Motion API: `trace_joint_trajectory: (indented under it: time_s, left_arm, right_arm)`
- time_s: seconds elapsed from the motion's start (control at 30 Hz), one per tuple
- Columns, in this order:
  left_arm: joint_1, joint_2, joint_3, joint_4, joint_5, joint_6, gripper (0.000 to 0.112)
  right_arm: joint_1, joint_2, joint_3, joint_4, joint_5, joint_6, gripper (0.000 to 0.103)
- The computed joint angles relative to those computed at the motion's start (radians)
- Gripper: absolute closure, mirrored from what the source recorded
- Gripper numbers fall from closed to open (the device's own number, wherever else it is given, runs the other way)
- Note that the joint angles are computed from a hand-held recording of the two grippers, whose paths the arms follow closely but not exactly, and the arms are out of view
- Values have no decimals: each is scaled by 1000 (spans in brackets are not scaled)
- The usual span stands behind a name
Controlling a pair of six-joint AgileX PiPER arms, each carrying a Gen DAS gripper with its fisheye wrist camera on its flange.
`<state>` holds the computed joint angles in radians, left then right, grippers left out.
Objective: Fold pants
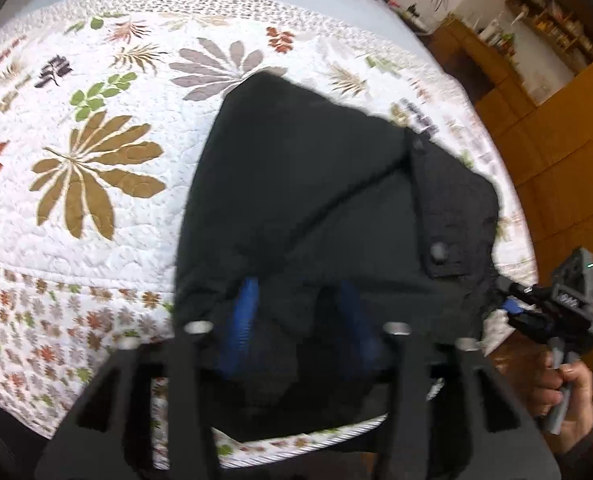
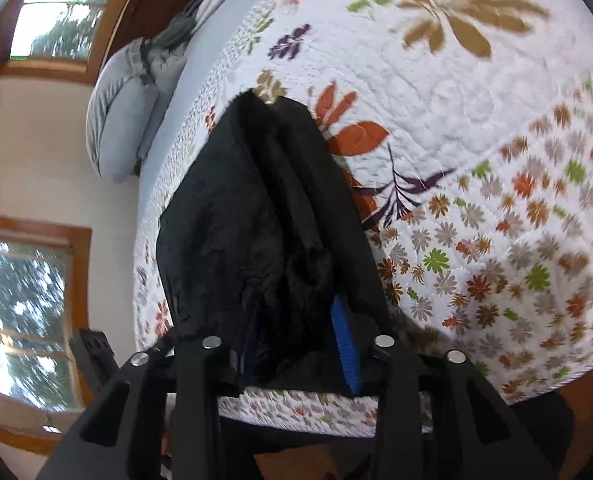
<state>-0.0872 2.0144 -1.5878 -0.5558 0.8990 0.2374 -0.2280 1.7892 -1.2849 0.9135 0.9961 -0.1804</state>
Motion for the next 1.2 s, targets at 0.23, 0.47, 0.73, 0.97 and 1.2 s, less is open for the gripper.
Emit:
trace_joint_trajectory:
  time_s: [0.23,0.47,0.73,0.97,1.2]
  left_arm:
    - [103,-40,-17,-244,30,117,29]
    - [109,79,-106,-242,95,17,29]
    - [135,154,-133,-233,122,-17,27]
    - [209,107,-121,-265,139,14,25]
    - [244,158,-191,-237,219,-35,25]
  right_arm:
    - [-8,12,-268,-75,50,81,65]
    - [52,326,-631,-30,117,201,65]
    - [29,381,-603,-55,143,196,60]
    - [1,140,-350,29,158,4,53]
    - [14,51,-83,-8,80,-56,63]
